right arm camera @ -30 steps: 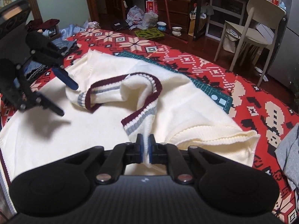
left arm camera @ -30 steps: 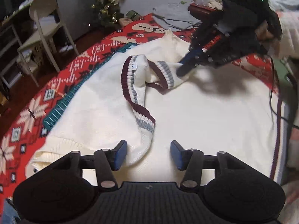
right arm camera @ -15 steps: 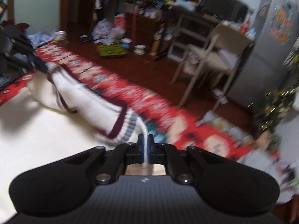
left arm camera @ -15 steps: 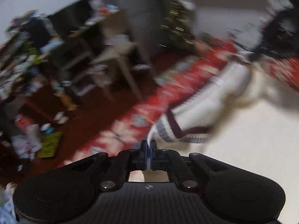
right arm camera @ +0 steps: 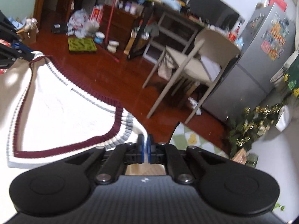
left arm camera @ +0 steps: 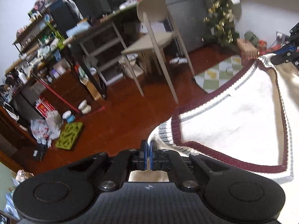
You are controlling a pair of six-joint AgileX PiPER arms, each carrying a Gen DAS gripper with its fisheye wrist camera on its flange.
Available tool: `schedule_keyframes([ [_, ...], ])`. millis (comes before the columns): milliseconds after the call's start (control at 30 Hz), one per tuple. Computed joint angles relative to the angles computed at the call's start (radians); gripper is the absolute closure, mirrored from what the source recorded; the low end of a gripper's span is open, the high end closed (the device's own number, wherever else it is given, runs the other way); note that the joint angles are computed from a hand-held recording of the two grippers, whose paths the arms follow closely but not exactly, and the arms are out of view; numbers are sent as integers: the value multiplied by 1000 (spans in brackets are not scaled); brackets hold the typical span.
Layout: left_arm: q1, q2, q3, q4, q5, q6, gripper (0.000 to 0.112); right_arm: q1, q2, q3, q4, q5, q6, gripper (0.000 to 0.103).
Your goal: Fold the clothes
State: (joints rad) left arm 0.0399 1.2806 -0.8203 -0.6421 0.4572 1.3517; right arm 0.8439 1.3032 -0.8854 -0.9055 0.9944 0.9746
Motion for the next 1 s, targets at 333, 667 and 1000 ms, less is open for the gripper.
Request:
schedule_keyframes([
  [333,-15,162,-90,134,-87,-276,95,-336,39,104,83,-368,46,65],
  [667,225,182,-201,-170,454,-133,99,-554,-158,139,661,-554,-369,88],
  [1000,28,217,-139,-147,238,-244,100,-394,127,24,460,-550,-110,100],
])
